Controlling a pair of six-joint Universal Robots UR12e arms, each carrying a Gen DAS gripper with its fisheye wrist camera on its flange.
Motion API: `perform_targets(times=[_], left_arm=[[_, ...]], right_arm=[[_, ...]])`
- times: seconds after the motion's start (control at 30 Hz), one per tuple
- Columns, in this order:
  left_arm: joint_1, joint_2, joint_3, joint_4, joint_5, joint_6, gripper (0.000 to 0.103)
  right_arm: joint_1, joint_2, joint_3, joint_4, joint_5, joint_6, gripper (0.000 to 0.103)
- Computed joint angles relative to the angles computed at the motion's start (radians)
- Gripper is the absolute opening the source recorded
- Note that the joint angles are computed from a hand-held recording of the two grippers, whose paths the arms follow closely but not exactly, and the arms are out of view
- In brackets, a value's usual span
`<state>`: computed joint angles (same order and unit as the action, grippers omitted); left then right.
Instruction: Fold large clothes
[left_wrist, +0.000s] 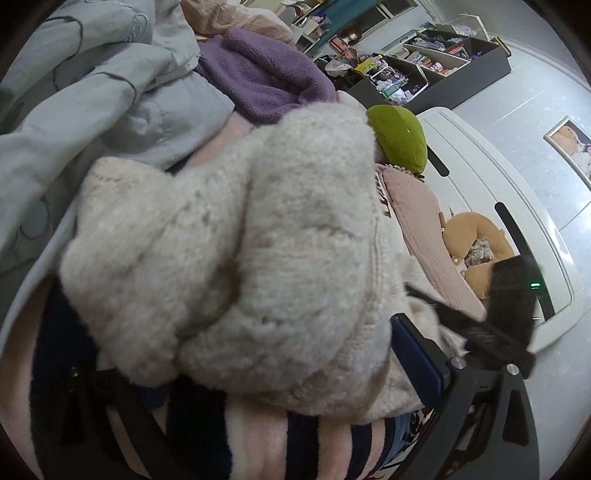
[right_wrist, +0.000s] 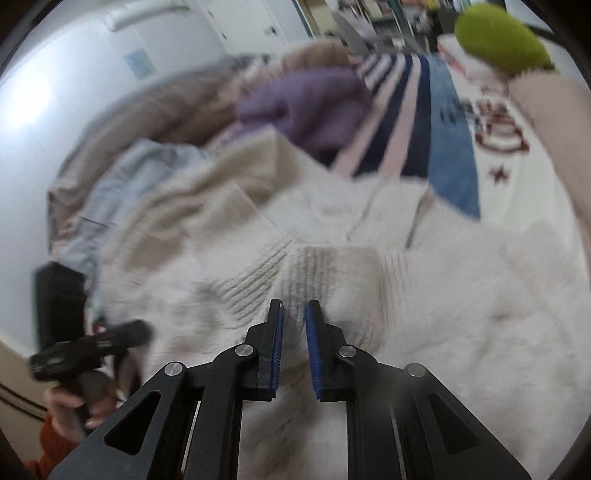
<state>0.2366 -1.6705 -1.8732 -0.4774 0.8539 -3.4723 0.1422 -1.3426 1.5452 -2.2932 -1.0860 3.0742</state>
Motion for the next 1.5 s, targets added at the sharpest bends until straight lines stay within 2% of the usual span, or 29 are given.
perform_targets(times=[0.13,0.2,0.27,0.33,0.4,0.47,0.6,0.73,0.8,0.87,0.93,0.97,1.03,1.1,1.17,1.2,1.27,1.3,1.33,1.4,1.47,1.5], left_arm=[[0.006,-0.006,0.001,0.023,-0.015,-0.053,0.099],[0.008,-0.011,0.000,0.044,-0.026,-0.085,0.082],[0.009,-0.017,0.002,0.051,-0.047,-0.096,0.073],[0.009,-0.020,0.003,0.057,-0.059,-0.093,0.070],[0.008,-0.021,0.006,0.063,-0.072,-0.098,0.065],[0.006,-0.022,0.010,0.079,-0.091,-0.108,0.059],[-0.019,-0.017,0.038,0.071,-0.122,-0.039,0.046],[-0.072,-0.017,0.092,0.024,-0.116,0.073,0.045],[-0.101,-0.020,0.123,-0.010,-0.124,0.144,0.045],[-0.123,-0.029,0.156,-0.068,-0.164,0.219,0.045],[-0.156,-0.045,0.204,-0.185,-0.173,0.348,0.051],[-0.167,-0.051,0.215,-0.221,-0.176,0.391,0.055],[-0.191,-0.073,0.243,-0.307,-0.199,0.464,0.055],[-0.202,-0.090,0.255,-0.350,-0.244,0.495,0.055],[-0.211,-0.096,0.254,-0.344,-0.264,0.519,0.056],[-0.215,-0.098,0.258,-0.342,-0.254,0.529,0.060],[-0.220,-0.095,0.263,-0.355,-0.235,0.559,0.062],[-0.219,-0.095,0.264,-0.361,-0.235,0.565,0.062],[-0.219,-0.095,0.263,-0.362,-0.238,0.564,0.062],[-0.210,-0.097,0.257,-0.351,-0.262,0.545,0.062],[-0.200,-0.103,0.253,-0.334,-0.292,0.521,0.063],[-0.198,-0.099,0.245,-0.329,-0.303,0.512,0.063]], right_arm=[[-0.009,-0.008,0.017,-0.019,0.018,0.036,0.007],[-0.013,-0.035,0.040,-0.046,0.018,0.029,0.010],[-0.024,-0.067,0.072,-0.078,0.064,0.006,0.010],[-0.035,-0.093,0.096,-0.065,0.132,-0.041,0.010],[-0.035,-0.105,0.107,-0.017,0.165,-0.094,0.010],[-0.022,-0.101,0.108,0.025,0.132,-0.128,0.010],[-0.023,-0.090,0.131,-0.004,0.153,-0.085,0.007],[-0.039,-0.098,0.146,-0.024,0.188,-0.068,0.007],[-0.068,-0.112,0.160,-0.030,0.238,-0.044,0.007],[-0.105,-0.137,0.185,-0.072,0.265,-0.005,0.011],[-0.141,-0.166,0.210,-0.122,0.251,0.020,0.029],[-0.164,-0.186,0.224,-0.148,0.221,0.033,0.034],[-0.196,-0.211,0.235,-0.168,0.160,0.058,0.036],[-0.238,-0.234,0.246,-0.171,0.132,0.090,0.036],[-0.266,-0.250,0.249,-0.150,0.140,0.086,0.037],[-0.277,-0.257,0.248,-0.133,0.143,0.070,0.039],[-0.287,-0.278,0.257,-0.132,0.155,0.056,0.055],[-0.290,-0.282,0.261,-0.154,0.162,0.070,0.060],[-0.289,-0.280,0.259,-0.182,0.166,0.091,0.060],[-0.290,-0.283,0.261,-0.256,0.214,0.128,0.062],[-0.284,-0.260,0.229,-0.277,0.291,0.109,0.070],[-0.278,-0.256,0.217,-0.262,0.311,0.076,0.078]])
